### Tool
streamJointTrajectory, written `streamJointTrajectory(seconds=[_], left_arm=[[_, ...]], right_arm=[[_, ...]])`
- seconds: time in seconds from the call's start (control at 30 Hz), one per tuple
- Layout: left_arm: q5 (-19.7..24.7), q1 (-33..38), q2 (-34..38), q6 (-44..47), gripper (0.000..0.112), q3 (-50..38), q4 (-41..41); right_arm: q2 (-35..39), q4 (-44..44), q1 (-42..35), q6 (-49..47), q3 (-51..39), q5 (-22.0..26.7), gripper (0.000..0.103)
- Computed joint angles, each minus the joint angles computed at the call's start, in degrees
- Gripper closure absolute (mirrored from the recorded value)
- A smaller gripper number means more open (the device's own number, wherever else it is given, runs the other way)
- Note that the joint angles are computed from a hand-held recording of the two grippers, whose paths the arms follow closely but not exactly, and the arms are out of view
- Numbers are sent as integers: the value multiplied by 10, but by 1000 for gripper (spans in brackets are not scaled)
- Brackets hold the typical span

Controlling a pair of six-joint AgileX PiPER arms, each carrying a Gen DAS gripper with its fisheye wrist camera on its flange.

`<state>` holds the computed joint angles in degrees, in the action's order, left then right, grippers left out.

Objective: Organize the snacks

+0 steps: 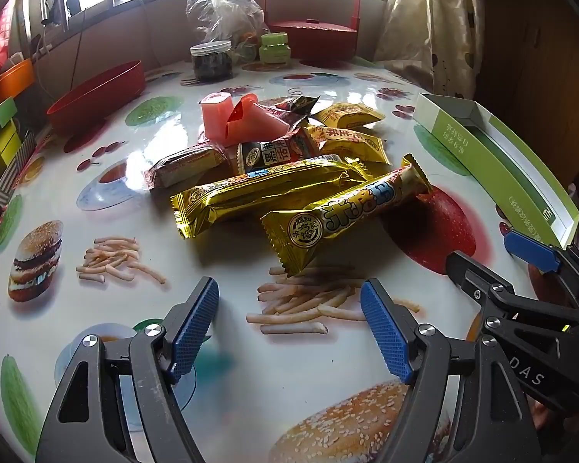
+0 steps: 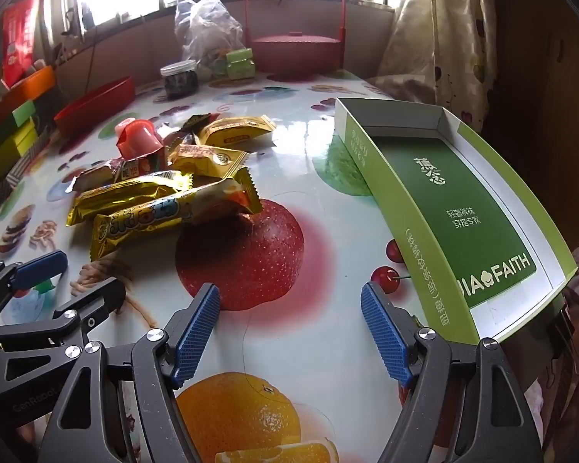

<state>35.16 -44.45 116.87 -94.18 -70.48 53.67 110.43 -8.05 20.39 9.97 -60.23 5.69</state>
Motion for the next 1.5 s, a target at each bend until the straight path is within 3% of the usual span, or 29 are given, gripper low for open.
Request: streamJointTrajectory(seconds=[1.5], left_arm=[[-1,-1,0,-7,36,2,7]], right_arm=[[-1,-8,-1,7,2,-4,27]])
